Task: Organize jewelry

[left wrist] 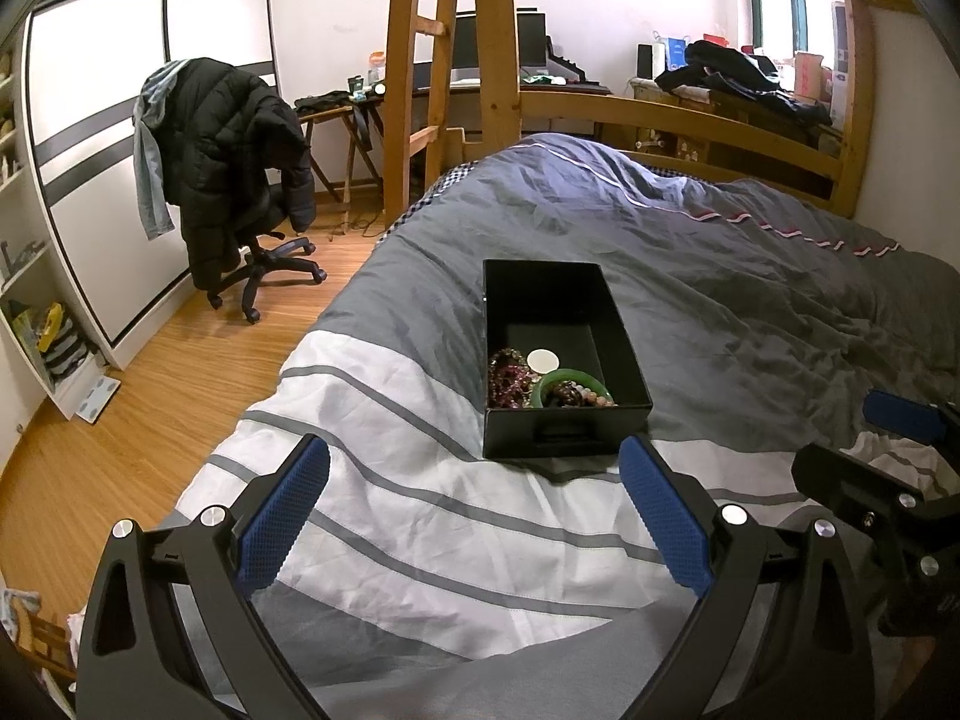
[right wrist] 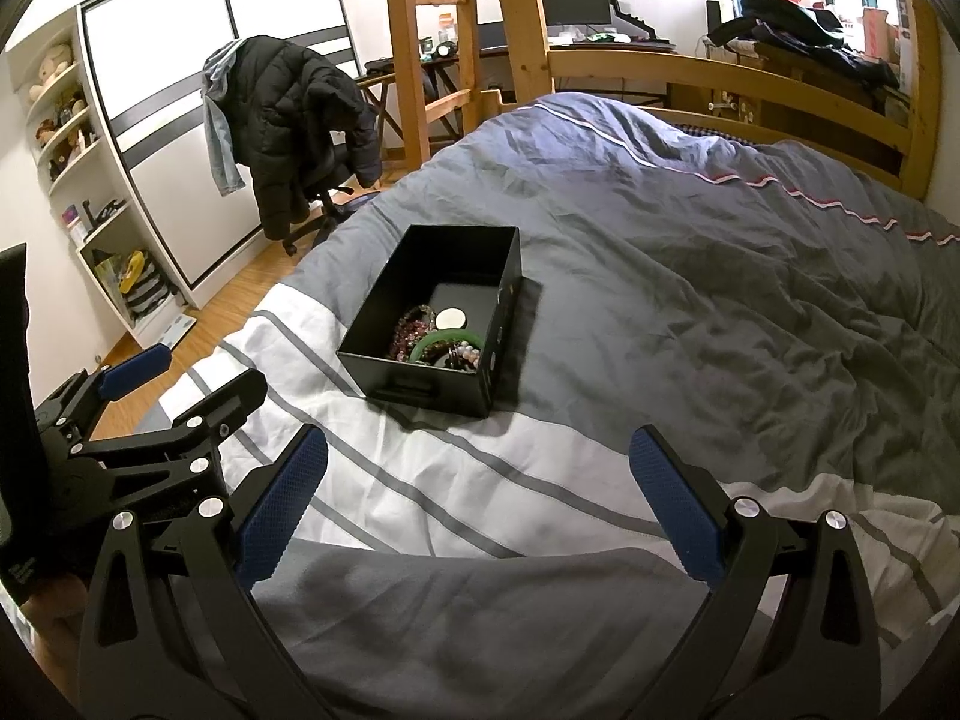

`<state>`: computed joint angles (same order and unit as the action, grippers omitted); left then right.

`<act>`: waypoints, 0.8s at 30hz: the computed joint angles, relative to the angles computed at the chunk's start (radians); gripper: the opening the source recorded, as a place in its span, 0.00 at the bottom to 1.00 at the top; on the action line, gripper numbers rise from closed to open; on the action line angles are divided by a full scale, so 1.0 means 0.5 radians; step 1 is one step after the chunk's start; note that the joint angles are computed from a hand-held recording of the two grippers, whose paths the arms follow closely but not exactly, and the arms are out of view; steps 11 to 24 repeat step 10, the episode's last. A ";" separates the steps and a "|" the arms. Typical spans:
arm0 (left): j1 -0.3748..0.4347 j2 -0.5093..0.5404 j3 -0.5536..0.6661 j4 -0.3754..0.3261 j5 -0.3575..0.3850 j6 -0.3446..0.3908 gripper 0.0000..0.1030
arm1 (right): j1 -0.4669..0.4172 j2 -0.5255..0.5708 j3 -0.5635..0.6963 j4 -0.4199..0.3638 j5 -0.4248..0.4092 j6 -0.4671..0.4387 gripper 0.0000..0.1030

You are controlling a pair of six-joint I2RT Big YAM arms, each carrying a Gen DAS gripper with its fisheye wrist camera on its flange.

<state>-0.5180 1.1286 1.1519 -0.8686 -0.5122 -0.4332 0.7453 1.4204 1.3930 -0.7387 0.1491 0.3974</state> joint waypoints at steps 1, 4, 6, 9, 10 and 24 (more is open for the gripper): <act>0.001 -0.003 -0.001 -0.001 0.002 0.001 0.93 | 0.000 0.002 0.001 0.001 0.002 0.004 0.97; 0.002 -0.002 -0.002 0.000 0.002 0.001 0.93 | -0.001 0.002 0.001 0.001 0.003 0.008 0.97; 0.004 -0.004 -0.003 0.004 0.006 0.004 0.93 | -0.002 0.002 0.002 0.000 0.001 0.007 0.97; 0.004 -0.002 -0.001 -0.001 0.005 0.003 0.93 | -0.002 0.003 0.001 -0.002 -0.001 0.005 0.97; 0.002 -0.003 -0.002 0.002 0.003 0.004 0.93 | 0.001 0.005 0.006 -0.006 0.004 0.011 0.97; 0.002 -0.003 -0.002 0.002 0.003 0.004 0.93 | 0.001 0.005 0.006 -0.006 0.004 0.011 0.97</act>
